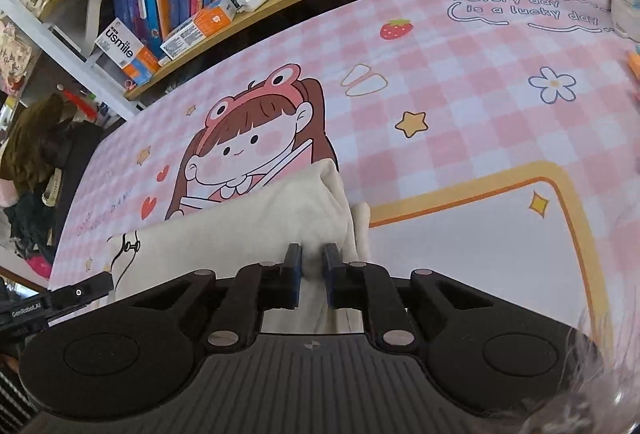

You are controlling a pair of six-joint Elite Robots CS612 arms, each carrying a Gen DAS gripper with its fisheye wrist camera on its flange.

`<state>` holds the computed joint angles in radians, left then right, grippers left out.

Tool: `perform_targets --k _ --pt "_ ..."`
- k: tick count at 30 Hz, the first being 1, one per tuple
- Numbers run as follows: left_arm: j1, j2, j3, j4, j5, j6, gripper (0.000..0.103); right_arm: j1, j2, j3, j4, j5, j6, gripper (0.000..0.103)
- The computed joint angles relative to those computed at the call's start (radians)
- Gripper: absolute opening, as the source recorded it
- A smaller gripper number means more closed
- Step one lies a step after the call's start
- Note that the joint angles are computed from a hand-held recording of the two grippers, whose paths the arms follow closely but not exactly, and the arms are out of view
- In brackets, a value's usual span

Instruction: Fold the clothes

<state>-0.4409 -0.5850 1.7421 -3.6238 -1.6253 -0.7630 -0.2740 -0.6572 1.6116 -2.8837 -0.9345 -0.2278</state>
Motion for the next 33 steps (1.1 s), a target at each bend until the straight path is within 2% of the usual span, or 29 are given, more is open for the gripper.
perform_targets --k 6,7,8,9,13,15,17,19,23,24,28,30,33 --pt "0.001 0.005 0.008 -0.019 -0.006 -0.039 0.027 0.003 0.005 0.011 -0.043 -0.014 0.019 0.012" --pt "0.001 0.007 0.008 -0.025 -0.012 -0.044 0.02 0.003 0.006 0.012 -0.048 -0.015 0.022 0.012" --pt "0.001 0.01 0.007 -0.039 -0.021 -0.045 0.018 0.003 0.007 0.014 -0.054 -0.015 0.023 0.012" --pt "-0.002 0.011 0.008 -0.064 -0.019 -0.044 0.003 0.003 0.007 0.015 -0.06 -0.015 0.025 0.012" --pt "-0.012 0.022 0.019 -0.284 -0.01 -0.114 0.003 0.006 0.006 0.018 -0.069 -0.028 0.02 0.012" --pt "-0.014 0.028 0.02 -0.285 0.017 -0.148 0.003 0.007 0.006 0.018 -0.071 -0.035 0.021 0.012" --pt "-0.001 0.042 0.012 -0.232 0.013 -0.238 0.002 0.006 0.007 0.018 -0.074 -0.032 0.027 0.012" --pt "0.002 0.049 0.008 -0.208 0.01 -0.252 0.003 0.006 0.007 0.019 -0.076 -0.032 0.02 0.012" --pt "0.003 0.046 0.007 -0.193 -0.003 -0.216 0.004 0.006 0.007 0.019 -0.074 -0.032 0.015 0.012" --pt "0.003 0.043 0.008 -0.189 -0.002 -0.197 0.007 0.005 0.007 0.02 -0.074 -0.032 0.015 0.012" --pt "-0.002 0.02 -0.003 -0.116 0.002 -0.022 0.024 0.005 0.005 0.021 -0.071 -0.033 0.014 0.012" --pt "-0.002 0.019 -0.022 -0.071 0.016 0.013 0.024 0.005 0.005 0.02 -0.068 -0.032 0.012 0.012" --pt "0.005 0.035 -0.047 -0.06 0.016 -0.058 0.022 0.005 0.004 0.019 -0.062 -0.031 0.009 0.012"
